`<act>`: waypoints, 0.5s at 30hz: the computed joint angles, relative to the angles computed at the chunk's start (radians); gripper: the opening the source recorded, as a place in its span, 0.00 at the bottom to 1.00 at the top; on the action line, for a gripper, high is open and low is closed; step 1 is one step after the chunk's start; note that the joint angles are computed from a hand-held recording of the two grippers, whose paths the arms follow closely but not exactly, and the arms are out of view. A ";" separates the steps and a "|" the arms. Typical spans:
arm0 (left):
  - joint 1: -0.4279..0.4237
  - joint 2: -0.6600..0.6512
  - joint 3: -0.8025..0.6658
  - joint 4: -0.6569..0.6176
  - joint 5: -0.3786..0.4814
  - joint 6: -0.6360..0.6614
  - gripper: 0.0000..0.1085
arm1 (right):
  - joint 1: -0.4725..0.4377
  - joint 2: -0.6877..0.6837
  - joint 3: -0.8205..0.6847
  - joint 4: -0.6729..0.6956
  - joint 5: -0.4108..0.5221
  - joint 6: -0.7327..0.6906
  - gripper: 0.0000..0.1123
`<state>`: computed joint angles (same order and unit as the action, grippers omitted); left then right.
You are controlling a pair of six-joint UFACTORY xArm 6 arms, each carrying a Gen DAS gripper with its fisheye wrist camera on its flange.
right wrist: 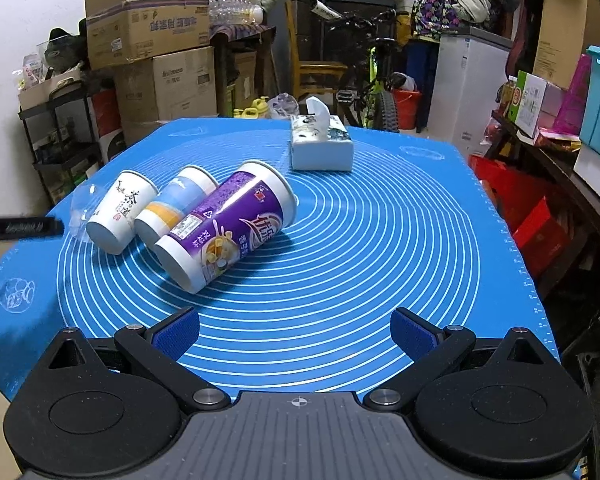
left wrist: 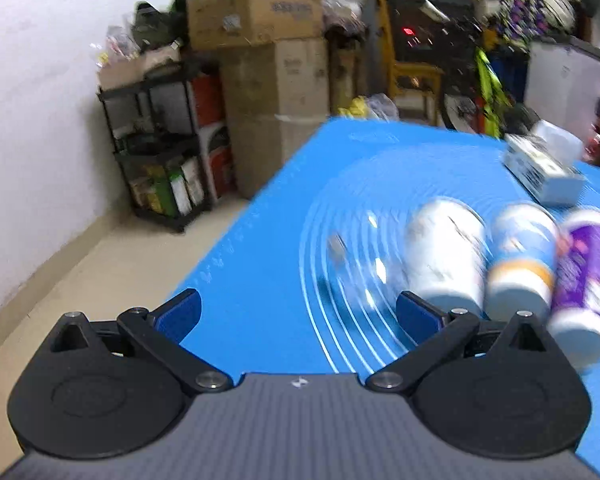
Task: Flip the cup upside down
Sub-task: 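Move the left tool to the clear plastic cup and close on it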
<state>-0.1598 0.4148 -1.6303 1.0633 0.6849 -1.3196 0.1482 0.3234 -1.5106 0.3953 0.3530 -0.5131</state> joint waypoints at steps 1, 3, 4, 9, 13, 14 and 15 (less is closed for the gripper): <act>0.003 0.002 -0.002 0.022 -0.002 -0.018 0.94 | 0.001 0.004 -0.002 -0.009 -0.002 0.005 0.90; 0.013 0.022 -0.032 0.009 -0.008 -0.006 0.94 | 0.002 0.012 -0.008 -0.024 0.001 0.017 0.90; 0.020 0.035 -0.050 -0.016 -0.016 0.012 0.94 | 0.002 0.014 -0.011 -0.029 0.007 0.023 0.90; 0.059 0.095 -0.112 -0.098 -0.087 0.051 0.95 | -0.001 0.019 -0.015 -0.039 0.022 0.041 0.90; 0.066 0.121 -0.143 -0.110 -0.122 0.093 0.94 | -0.002 0.016 -0.010 -0.046 0.010 0.049 0.90; 0.066 0.125 -0.147 -0.112 -0.130 0.107 0.94 | -0.003 0.017 -0.011 -0.047 0.011 0.053 0.90; 0.066 0.130 -0.152 -0.126 -0.136 0.124 0.94 | -0.003 0.017 -0.013 -0.045 0.016 0.055 0.90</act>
<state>-0.0935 0.5443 -1.7827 0.9373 0.5489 -1.1954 0.1449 0.3407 -1.5238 0.3498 0.3689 -0.4581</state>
